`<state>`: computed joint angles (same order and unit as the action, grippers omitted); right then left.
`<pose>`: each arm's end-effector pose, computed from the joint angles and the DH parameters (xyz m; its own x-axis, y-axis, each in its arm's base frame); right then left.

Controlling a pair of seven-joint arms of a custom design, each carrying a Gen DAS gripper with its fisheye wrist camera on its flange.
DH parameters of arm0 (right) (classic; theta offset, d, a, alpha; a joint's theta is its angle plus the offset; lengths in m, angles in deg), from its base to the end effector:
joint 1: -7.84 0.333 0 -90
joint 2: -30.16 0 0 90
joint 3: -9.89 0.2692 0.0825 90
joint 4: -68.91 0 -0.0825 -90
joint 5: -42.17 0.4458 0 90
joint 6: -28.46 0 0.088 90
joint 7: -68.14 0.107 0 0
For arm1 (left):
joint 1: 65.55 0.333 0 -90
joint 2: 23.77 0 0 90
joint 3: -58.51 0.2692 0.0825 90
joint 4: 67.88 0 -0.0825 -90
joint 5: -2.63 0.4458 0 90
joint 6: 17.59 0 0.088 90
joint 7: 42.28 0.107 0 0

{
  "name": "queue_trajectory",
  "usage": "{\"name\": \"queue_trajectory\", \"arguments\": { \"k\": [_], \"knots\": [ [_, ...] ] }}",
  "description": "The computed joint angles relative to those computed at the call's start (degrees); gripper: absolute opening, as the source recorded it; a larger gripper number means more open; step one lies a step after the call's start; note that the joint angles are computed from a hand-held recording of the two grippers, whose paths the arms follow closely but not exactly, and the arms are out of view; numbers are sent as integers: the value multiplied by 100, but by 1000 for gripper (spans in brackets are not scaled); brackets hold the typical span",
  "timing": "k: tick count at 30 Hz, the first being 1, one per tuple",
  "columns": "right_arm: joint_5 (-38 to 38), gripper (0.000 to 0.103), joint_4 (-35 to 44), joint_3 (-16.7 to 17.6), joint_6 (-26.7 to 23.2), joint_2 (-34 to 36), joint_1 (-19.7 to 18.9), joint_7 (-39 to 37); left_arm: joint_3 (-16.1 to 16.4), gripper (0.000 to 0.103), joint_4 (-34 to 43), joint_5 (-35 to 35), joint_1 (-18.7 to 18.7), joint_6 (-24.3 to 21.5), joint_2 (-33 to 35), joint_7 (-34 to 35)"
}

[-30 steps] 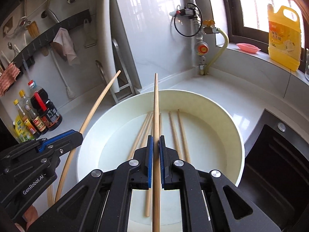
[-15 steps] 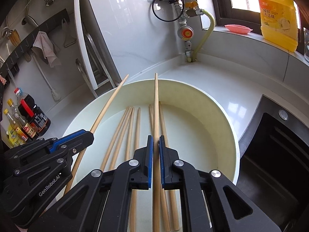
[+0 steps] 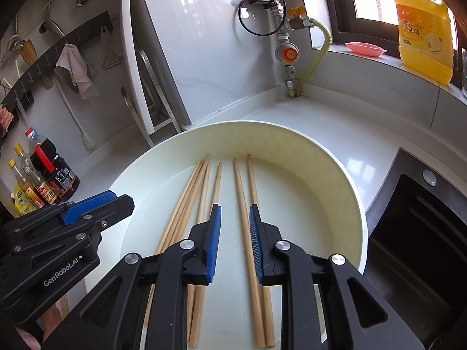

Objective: Organize utensils
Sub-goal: 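Open the left gripper over the basin while the right gripper releases its chopstick, then move both open tools back to the remaining chopsticks on the counter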

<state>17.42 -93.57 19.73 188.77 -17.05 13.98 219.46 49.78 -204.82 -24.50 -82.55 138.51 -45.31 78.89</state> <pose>0.4155 0.1286 0.4370 -0.3090 -0.9132 -0.2658 -0.5873 0.4031 -0.7019 0.5031 -0.2256 0.4681 -0.5991 -0.8006 0.0082 -0.5876 0.4327 -0.6837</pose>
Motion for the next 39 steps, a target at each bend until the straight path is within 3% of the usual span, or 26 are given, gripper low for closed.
{"name": "queue_trajectory", "arguments": {
  "k": [8,16,22,29,39],
  "knots": [
    [1,22,84,77,6,-19,179,-79,180,25,-452,-93,54,-43,-566,26],
    [-143,25,261,412,-85,-10,353,137,467,25,-1221,-153,253,-288,-1493,-24],
    [-196,28,273,577,52,74,585,491,649,27,-1760,-25,575,-402,-2220,-81],
    [-325,29,571,723,-4,474,886,578,771,43,-2334,196,1054,-362,-2912,-239],
    [-441,36,930,787,159,1022,1273,579,950,49,-2842,490,1734,-440,-3295,-389]
  ]
}}
